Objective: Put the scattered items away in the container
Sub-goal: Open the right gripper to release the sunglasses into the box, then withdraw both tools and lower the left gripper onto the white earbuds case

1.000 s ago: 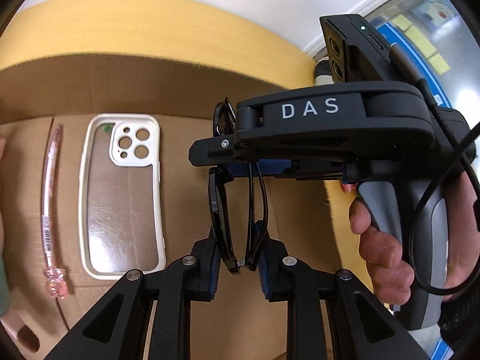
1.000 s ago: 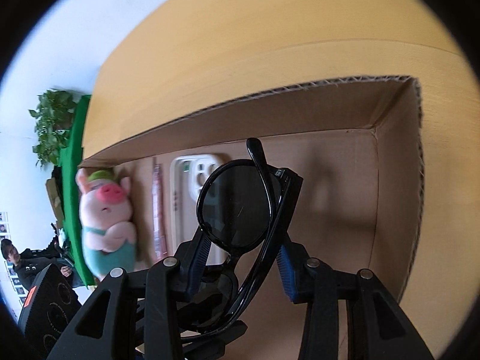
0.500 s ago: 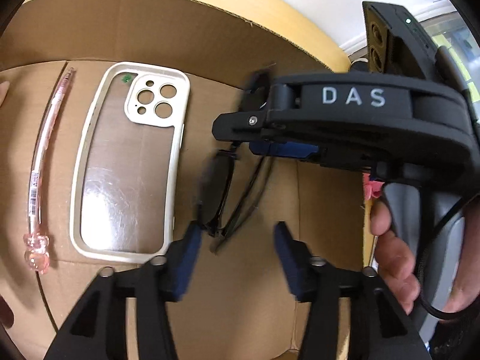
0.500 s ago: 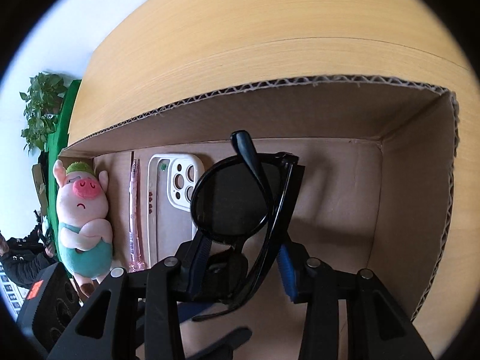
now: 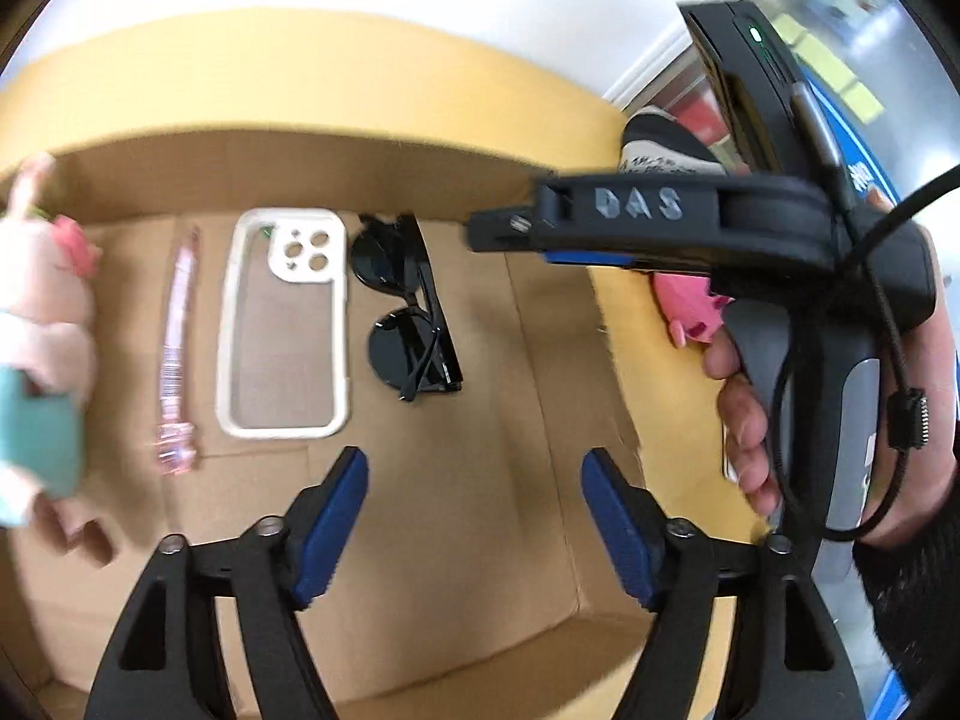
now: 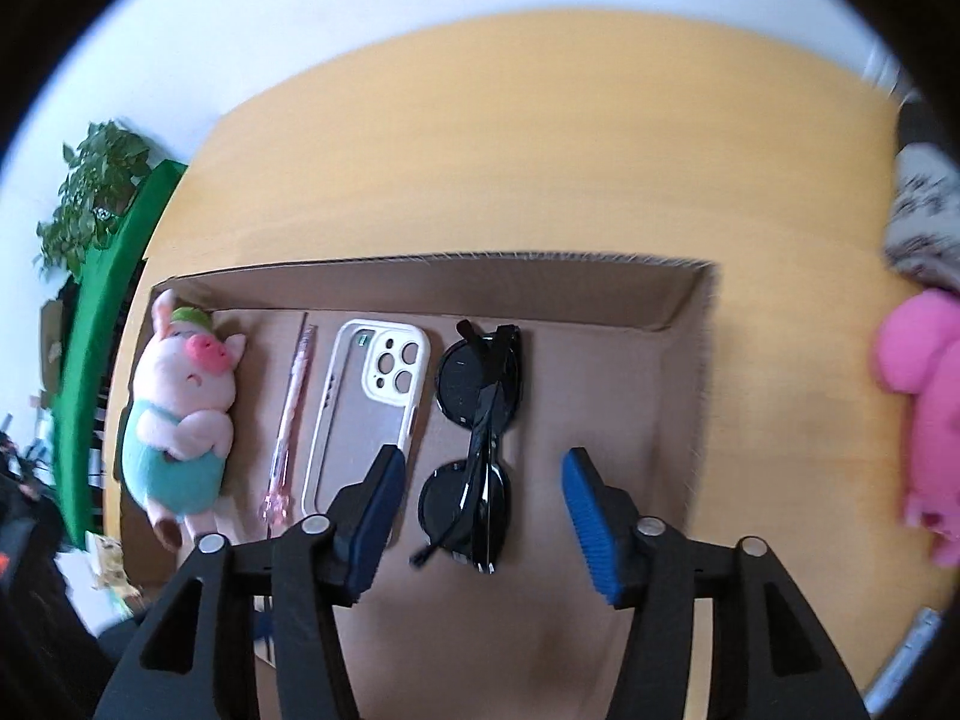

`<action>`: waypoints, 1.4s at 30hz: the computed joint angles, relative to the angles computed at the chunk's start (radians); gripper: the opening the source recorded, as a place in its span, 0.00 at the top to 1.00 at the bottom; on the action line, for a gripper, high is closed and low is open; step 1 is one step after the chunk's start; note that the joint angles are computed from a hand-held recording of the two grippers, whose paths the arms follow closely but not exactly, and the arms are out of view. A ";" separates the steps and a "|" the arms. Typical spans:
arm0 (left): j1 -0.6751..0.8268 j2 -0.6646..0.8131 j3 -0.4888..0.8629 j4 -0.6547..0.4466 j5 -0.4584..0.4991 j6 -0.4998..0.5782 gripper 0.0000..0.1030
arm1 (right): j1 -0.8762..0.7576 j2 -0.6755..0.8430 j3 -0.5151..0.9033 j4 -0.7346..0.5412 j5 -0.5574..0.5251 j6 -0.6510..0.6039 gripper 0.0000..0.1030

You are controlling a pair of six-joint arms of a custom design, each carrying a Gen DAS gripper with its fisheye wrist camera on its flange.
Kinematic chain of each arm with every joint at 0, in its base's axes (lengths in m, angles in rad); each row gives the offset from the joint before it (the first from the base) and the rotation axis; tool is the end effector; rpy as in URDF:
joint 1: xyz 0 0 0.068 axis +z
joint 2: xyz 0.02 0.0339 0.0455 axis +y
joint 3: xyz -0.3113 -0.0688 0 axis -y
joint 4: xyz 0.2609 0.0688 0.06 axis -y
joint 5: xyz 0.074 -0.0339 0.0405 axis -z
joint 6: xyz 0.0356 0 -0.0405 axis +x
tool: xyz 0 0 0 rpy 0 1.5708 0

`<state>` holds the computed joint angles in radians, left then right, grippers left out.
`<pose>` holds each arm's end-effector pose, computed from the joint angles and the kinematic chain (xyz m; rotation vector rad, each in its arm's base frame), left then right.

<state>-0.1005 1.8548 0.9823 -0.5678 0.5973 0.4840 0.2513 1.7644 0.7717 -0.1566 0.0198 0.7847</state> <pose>0.3307 -0.0535 0.1485 0.8580 2.6569 -0.8089 0.3077 0.0783 0.1333 0.7313 2.6544 0.2680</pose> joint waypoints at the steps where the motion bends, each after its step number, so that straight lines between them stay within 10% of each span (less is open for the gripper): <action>1: 0.046 0.012 0.056 -0.043 0.002 0.041 0.14 | 0.028 -0.037 -0.002 -0.040 0.041 0.016 0.41; 9: 0.321 -0.099 0.117 -0.156 0.012 0.190 0.09 | 0.364 -0.247 0.096 -0.435 0.332 0.302 0.39; 22: 0.694 -0.151 0.161 -0.385 0.088 0.526 0.08 | 0.781 -0.180 0.400 -0.875 0.505 0.755 0.38; 33: 0.779 -0.146 0.163 -0.472 0.083 0.667 0.08 | 0.918 -0.102 0.521 -1.007 0.524 0.933 0.38; 42: 0.791 -0.078 0.152 -0.416 0.020 0.665 0.08 | 0.937 -0.068 0.482 -0.858 0.489 0.883 0.38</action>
